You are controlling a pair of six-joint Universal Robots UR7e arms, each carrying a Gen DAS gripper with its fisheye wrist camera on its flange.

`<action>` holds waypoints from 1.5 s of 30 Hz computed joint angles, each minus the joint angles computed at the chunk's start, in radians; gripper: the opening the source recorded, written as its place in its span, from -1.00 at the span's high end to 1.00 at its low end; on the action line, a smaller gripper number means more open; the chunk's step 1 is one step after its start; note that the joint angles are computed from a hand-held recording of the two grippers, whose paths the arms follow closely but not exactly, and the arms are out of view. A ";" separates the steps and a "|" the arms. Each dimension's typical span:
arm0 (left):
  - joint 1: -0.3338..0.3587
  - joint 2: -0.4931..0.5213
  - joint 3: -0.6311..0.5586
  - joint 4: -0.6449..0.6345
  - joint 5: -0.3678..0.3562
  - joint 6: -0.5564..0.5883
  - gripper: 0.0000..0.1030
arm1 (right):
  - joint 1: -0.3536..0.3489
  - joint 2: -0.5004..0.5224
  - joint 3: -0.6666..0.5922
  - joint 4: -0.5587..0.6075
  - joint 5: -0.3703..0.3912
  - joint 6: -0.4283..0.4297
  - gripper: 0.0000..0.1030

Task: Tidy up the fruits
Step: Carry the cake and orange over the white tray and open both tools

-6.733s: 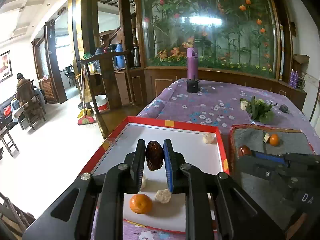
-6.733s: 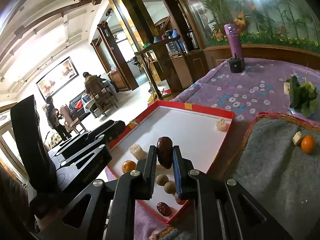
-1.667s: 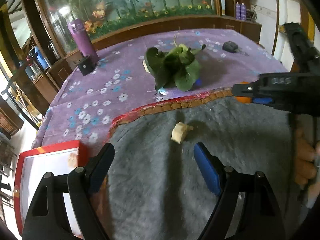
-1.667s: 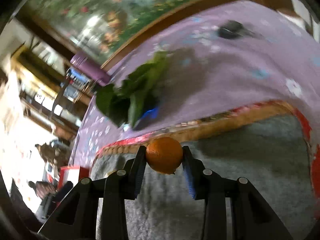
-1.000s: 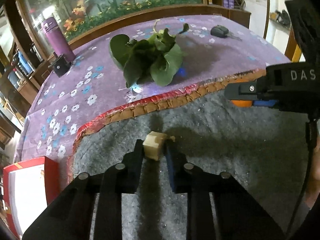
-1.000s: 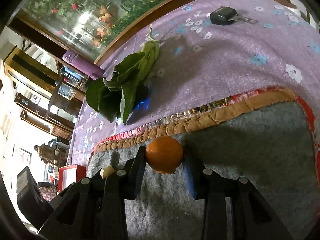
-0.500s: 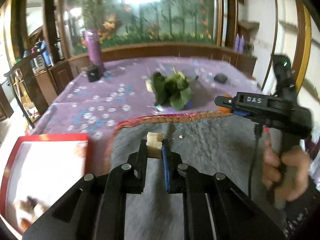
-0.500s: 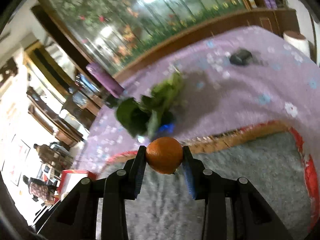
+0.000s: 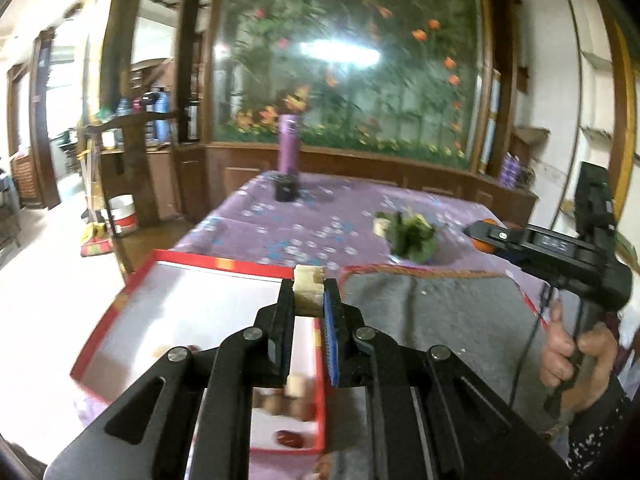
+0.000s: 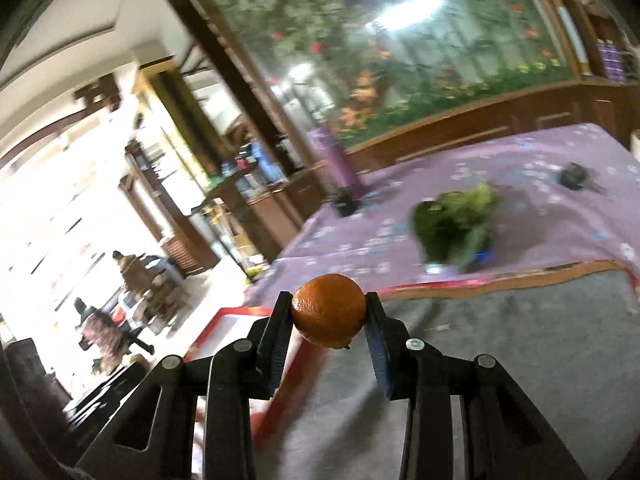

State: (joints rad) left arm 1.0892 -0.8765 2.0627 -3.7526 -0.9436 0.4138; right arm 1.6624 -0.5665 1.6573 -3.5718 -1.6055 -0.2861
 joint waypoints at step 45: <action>0.198 -0.005 -0.041 0.053 0.053 -0.084 0.78 | 0.135 0.297 -0.239 0.356 -0.116 -0.033 0.31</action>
State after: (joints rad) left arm 1.2875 -0.8815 2.0222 -3.7001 -0.8902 0.3300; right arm 1.7975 -0.2700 1.4182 -3.2160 -1.7217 -0.3192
